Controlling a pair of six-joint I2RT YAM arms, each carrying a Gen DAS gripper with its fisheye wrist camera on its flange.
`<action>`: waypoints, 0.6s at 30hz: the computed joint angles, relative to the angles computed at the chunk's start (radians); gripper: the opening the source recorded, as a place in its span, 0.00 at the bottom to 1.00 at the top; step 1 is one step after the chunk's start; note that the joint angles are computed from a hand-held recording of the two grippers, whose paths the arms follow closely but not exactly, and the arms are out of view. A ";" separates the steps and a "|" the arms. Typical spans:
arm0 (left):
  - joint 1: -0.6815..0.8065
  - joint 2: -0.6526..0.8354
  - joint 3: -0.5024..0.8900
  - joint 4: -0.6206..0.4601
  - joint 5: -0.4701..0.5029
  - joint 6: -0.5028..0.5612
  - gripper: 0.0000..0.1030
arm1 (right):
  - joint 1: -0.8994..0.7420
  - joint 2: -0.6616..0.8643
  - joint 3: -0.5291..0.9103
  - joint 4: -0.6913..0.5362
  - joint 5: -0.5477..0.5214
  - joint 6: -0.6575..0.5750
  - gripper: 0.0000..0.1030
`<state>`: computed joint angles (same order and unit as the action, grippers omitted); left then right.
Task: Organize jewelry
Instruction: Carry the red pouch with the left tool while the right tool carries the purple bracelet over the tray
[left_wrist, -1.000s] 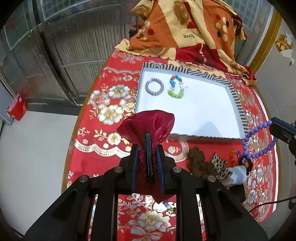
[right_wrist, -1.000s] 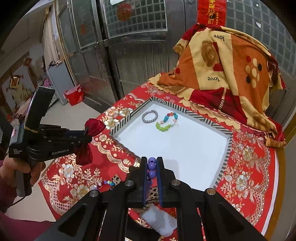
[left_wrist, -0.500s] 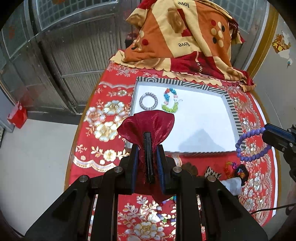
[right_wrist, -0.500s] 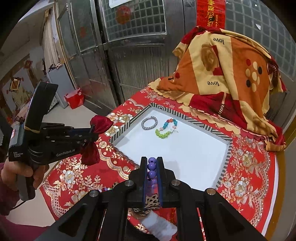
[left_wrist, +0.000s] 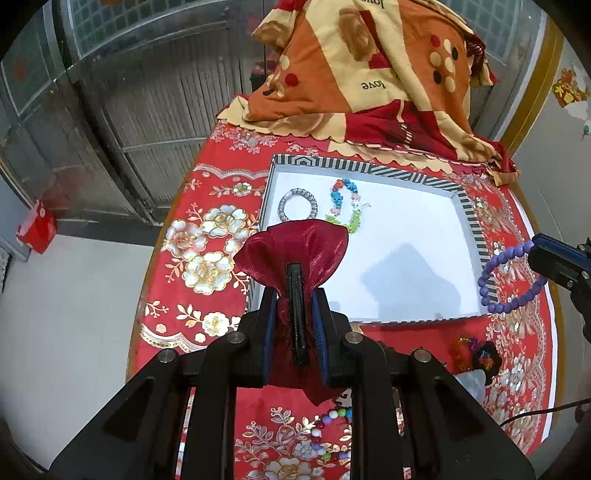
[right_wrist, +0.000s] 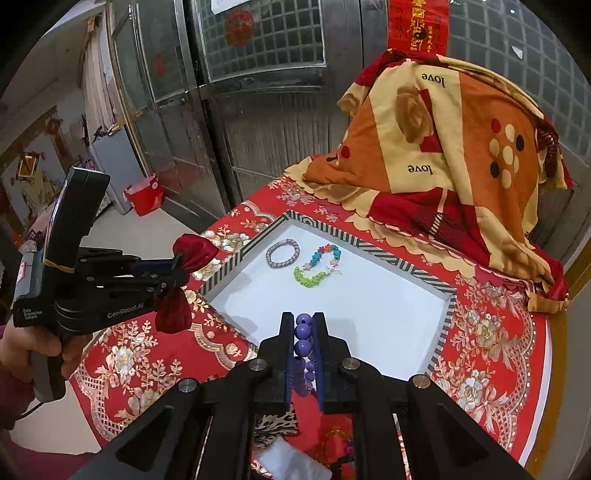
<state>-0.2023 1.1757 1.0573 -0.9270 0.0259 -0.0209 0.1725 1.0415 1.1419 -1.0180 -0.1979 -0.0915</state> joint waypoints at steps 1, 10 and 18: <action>0.002 0.010 0.003 0.001 0.004 -0.001 0.17 | -0.004 0.008 -0.001 0.005 -0.003 -0.003 0.08; 0.005 0.076 0.022 0.020 0.010 -0.013 0.17 | -0.018 0.083 -0.014 0.050 -0.017 -0.016 0.08; -0.007 0.133 0.042 0.039 0.004 -0.021 0.17 | -0.032 0.140 -0.015 0.081 -0.026 -0.028 0.08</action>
